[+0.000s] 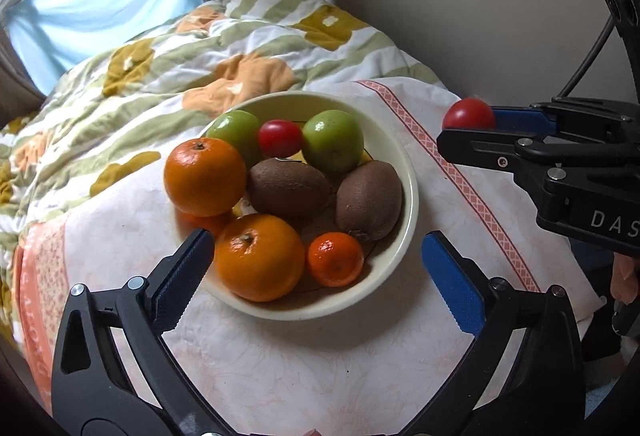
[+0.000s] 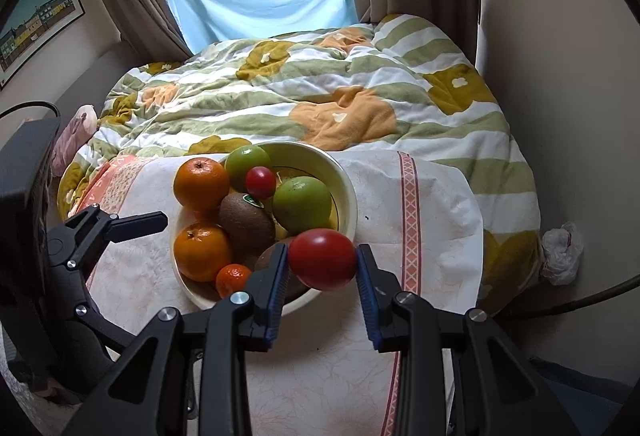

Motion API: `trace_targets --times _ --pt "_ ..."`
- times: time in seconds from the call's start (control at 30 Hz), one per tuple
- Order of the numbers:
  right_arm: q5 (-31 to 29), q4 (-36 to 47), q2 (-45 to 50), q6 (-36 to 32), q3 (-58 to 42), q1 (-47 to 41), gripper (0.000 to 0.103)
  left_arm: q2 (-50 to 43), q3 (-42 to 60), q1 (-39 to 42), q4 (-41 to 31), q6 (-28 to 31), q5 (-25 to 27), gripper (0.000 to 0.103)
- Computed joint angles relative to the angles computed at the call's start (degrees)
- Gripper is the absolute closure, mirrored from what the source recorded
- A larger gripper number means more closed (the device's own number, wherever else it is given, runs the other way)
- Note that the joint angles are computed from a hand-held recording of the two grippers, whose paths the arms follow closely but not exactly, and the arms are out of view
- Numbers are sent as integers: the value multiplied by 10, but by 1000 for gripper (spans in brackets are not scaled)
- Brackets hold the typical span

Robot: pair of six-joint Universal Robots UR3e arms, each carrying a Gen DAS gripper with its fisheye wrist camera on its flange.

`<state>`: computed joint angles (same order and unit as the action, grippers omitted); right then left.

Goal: Organize fruits
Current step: 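Open both tools to drop the mandarin and tomato into the bowl, withdraw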

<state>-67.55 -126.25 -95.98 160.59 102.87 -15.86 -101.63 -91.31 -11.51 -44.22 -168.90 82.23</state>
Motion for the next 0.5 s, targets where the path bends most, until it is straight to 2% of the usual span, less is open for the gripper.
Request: trace_targets --times 0.23,0.5 --pt "12 12 -6 -8 -11 9 72 77 -40 33 -13 -12 -14 0" --pt "14 14 34 -7 -42 52 72 145 -84 82 -31 -18 -18 0"
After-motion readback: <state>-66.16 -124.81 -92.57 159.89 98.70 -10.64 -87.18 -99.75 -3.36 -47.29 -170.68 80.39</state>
